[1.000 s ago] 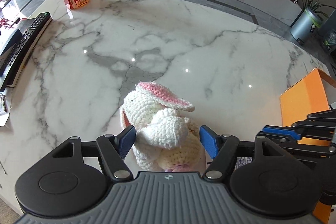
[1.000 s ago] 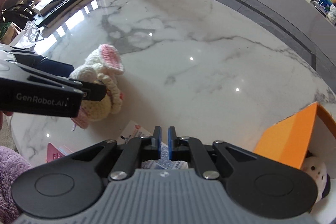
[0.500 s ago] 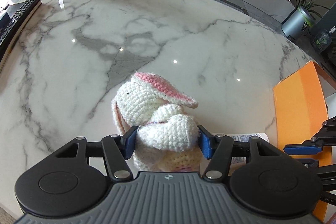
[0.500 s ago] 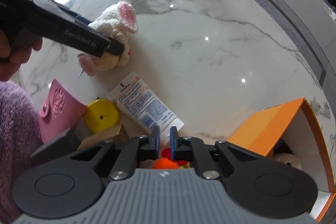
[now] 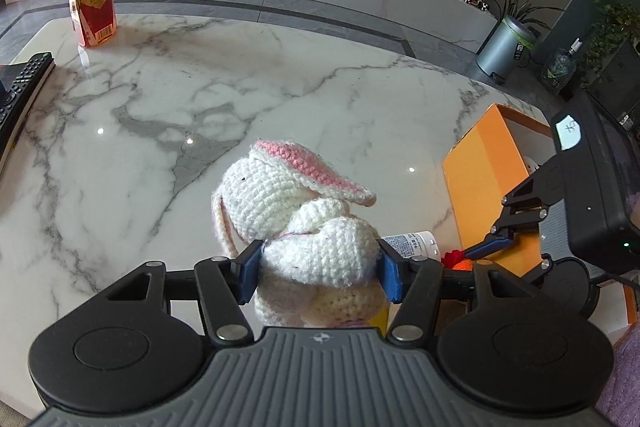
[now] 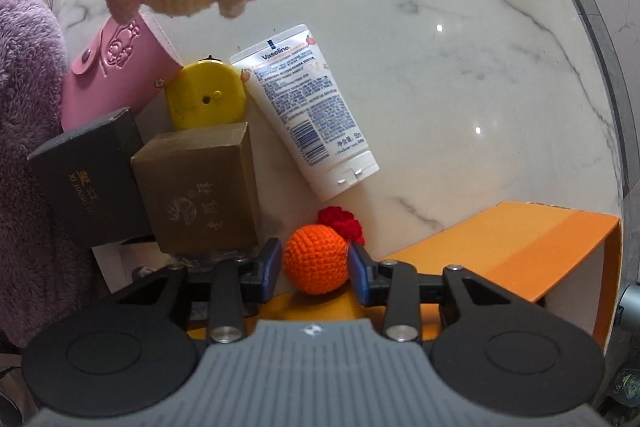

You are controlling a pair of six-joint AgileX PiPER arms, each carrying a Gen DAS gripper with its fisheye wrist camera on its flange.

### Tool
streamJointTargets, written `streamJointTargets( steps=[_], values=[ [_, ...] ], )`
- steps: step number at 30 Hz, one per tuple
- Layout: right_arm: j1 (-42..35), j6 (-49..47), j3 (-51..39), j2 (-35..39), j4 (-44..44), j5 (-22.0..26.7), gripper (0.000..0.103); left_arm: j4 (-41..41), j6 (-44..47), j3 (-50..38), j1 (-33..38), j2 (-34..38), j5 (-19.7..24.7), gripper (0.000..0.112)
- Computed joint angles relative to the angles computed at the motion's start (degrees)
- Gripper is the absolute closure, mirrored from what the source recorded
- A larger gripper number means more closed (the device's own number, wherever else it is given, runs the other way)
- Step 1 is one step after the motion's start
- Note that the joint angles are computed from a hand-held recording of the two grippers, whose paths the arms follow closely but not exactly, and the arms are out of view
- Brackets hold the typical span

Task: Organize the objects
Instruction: 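Grasp the orange crocheted ball with right tool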

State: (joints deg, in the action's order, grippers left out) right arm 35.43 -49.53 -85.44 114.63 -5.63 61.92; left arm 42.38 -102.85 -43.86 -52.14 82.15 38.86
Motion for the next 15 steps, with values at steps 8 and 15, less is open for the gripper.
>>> streamJointTargets(
  steps=[8, 15],
  values=[
    [1.3, 1.9, 3.6, 0.3, -5.5, -5.8, 0.059, 0.7, 0.1, 0.2, -0.6, 0.1, -1.9, 0.045],
    [-1.0, -2.4, 7.2, -7.7, 0.5, -6.9, 0.06, 0.4, 1.6, -4.6, -5.3, -0.5, 4.5, 0.045]
  ],
)
